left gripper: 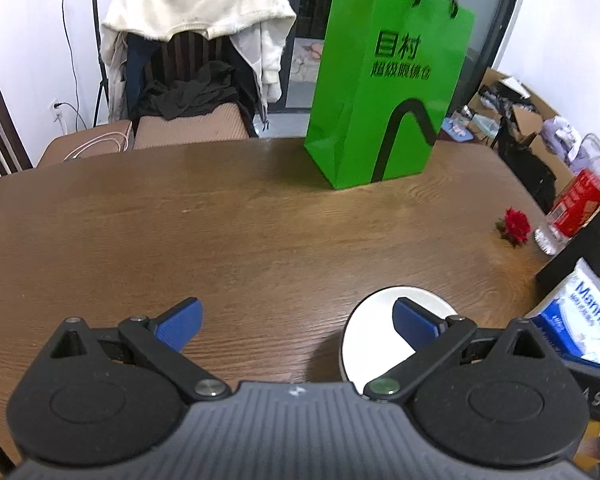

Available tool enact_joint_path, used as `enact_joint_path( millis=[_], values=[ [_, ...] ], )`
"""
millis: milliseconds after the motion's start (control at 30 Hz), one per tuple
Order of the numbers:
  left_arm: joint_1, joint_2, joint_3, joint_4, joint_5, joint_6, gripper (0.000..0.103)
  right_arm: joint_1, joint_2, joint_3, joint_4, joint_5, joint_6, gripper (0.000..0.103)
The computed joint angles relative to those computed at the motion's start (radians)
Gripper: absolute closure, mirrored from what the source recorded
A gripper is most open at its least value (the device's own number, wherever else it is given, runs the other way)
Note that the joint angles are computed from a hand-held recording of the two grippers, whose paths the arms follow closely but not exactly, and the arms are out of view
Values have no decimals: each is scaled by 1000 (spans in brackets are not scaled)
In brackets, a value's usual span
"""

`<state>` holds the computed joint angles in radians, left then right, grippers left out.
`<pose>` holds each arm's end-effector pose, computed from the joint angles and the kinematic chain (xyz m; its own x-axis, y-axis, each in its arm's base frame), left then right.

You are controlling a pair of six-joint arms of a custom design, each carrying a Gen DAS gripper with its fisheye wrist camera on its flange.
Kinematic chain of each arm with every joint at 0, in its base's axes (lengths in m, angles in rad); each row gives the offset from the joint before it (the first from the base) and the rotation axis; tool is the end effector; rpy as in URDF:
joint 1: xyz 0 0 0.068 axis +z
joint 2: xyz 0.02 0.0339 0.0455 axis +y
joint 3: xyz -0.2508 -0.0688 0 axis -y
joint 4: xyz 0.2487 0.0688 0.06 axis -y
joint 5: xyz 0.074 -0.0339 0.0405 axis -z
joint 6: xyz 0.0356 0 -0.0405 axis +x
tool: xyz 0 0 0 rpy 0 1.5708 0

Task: Organize plates and bowls
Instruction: 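Move both grippers toward the white bowl beside the tissue box, then close both grippers on the rim of the second white bowl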

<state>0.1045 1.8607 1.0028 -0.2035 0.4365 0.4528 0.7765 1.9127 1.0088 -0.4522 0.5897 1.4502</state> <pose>0.3512 0.0217 0.1122 -0.7324 0.3218 -0.6000 0.4792 0.8696 -0.1186 0.2472 0.2151 0.0903 -0.5781 0.5886 -0.5650 0.6320 0.7610 0.1461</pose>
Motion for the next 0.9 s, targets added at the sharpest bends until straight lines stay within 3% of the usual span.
enact_joint_path(
  millis=[233, 333, 400, 467, 633, 800, 900],
  values=[
    [-45, 87, 48, -2, -65, -24, 3, -64, 40, -5, 84, -66, -82, 18],
    [-63, 122, 71, -8, -90, -29, 15, -90, 60, -5, 124, -108, -115, 27],
    [-73, 147, 94, -28, -105, -31, 31, -105, 71, -10, 156, -136, -131, 32],
    [-79, 180, 131, -64, -109, -29, 39, -116, 79, -13, 180, -153, -147, 44],
    [-94, 214, 170, -112, -95, -22, 52, -142, 110, 0, 208, -195, -170, 61],
    [-110, 235, 200, -169, -72, -4, 84, -161, 128, 9, 244, -239, -194, 76],
    [-124, 233, 201, -191, -76, 4, 95, -165, 136, 23, 248, -253, -205, 88]
  ],
)
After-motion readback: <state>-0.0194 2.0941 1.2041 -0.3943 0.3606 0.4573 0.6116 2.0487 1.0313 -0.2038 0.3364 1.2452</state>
